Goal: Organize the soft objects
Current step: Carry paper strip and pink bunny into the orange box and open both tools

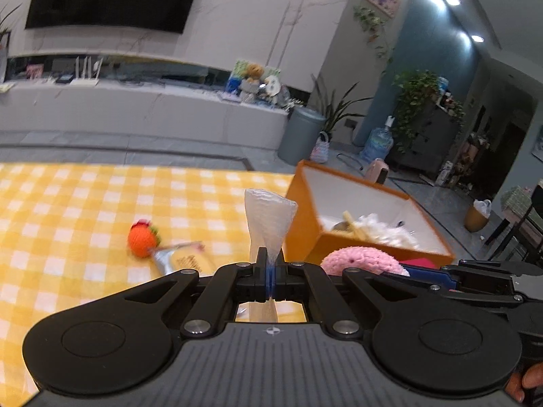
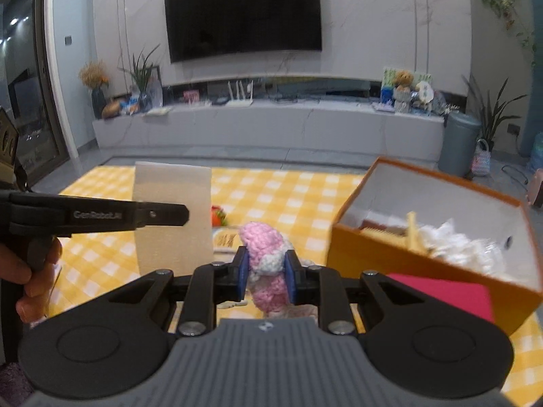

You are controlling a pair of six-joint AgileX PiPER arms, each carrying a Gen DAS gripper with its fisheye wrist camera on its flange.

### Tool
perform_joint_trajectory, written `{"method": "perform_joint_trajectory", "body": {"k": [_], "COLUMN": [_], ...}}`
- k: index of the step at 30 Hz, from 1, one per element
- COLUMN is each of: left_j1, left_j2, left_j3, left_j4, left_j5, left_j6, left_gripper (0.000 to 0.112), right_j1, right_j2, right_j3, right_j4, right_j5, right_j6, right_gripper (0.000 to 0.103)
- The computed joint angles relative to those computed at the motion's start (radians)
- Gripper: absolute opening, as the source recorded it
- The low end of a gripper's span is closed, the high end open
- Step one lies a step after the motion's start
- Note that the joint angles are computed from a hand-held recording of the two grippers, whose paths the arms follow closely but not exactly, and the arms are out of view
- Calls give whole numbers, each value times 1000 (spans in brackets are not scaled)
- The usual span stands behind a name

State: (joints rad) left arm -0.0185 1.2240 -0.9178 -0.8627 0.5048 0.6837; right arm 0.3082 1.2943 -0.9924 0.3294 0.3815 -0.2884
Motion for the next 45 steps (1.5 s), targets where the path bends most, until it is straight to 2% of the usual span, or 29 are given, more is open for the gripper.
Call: {"method": "perform_joint_trajectory", "body": {"k": [6, 11, 15, 18, 20, 24, 26, 30, 34, 38, 43, 45], "left_j1": [-172, -335, -414, -467, -487, -516, -524, -524, -517, -501, -477, -462], "left_j2": [62, 228, 385, 488, 574, 683, 734, 809, 878, 904, 920, 927], "left_j3": [-185, -412, -596, -697, -789, -858, -883, -904, -958, -977, -1006, -1026], "left_j4": [244, 501, 656, 855, 935, 1071, 1103, 1143, 1105, 1007, 901, 863], "left_j5": [-22, -33, -33, -43, -30, -64, -72, -81, -45, -18, 22, 32], "left_j6": [-196, -368, -459, -584, -621, -664, -662, -675, -649, -563, -513, -479], "left_gripper": [1, 1, 1, 1, 1, 1, 1, 1, 1, 2, 16, 32], "right_j1": [-206, -385, -485, -522, -533, -530, -525, -522, -505, -487, -475, -469], "right_j2": [-82, -45, 36, 126, 198, 328, 391, 509, 592, 661, 696, 691], "right_j3": [-39, -120, -202, -268, -322, -413, -460, -568, -642, -701, -749, -744], "right_j4": [197, 303, 338, 339, 315, 234, 197, 151, 80, 23, -10, -18], "right_j5": [99, 157, 192, 177, 171, 145, 126, 144, 167, 191, 230, 235], "right_j6": [-249, -414, -490, -527, -514, -476, -462, -438, -391, -355, -325, -322], "right_gripper": [21, 21, 21, 21, 21, 21, 21, 21, 21, 23, 30, 31]}}
